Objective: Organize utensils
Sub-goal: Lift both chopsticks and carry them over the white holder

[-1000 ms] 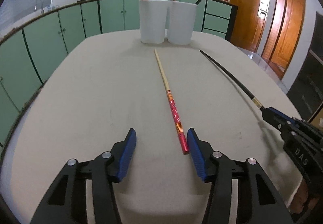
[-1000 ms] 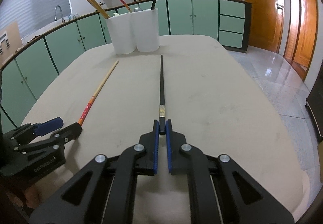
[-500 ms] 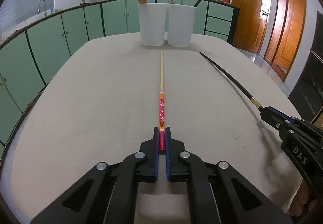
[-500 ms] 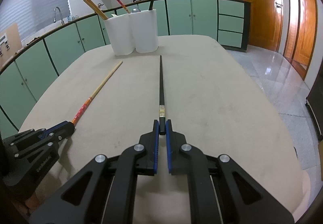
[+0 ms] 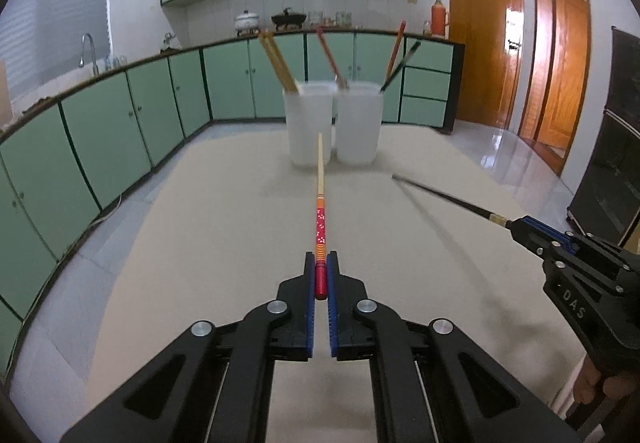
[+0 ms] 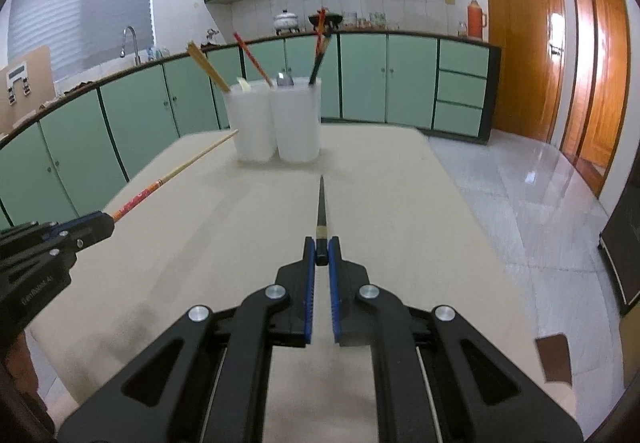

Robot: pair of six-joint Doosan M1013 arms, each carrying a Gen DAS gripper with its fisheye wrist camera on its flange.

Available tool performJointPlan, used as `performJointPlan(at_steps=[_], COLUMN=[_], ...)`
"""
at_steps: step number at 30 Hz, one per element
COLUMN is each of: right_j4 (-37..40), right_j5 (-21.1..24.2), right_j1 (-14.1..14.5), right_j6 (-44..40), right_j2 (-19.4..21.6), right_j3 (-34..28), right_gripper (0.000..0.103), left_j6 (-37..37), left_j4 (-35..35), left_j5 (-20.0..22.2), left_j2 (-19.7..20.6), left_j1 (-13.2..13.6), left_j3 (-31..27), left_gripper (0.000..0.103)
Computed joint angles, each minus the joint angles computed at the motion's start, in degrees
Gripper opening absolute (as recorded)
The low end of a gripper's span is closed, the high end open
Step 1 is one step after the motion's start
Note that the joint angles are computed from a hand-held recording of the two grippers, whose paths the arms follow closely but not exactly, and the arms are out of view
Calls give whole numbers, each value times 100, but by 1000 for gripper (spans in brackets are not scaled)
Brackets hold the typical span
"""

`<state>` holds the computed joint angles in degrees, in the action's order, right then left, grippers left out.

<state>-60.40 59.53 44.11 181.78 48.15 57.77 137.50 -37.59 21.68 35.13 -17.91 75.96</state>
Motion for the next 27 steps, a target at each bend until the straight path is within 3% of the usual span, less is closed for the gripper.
performJointPlan(at_steps=[4, 11, 27], right_j4=[-267, -138, 203], right_j5=[29, -17, -68], right_j1=[15, 17, -8], right_j6=[-17, -39, -165], right_j2=[-61, -40, 40], right_j3=[-13, -34, -95], right_gripper=[6, 6, 6], left_j6=[-257, -958, -955], left_j4=[126, 673, 551], left_j5=[521, 942, 1022], left_j2=[29, 223, 278], left_j1=[52, 83, 155], left_j3=[-269, -464, -501], left_gripper=[5, 5, 5])
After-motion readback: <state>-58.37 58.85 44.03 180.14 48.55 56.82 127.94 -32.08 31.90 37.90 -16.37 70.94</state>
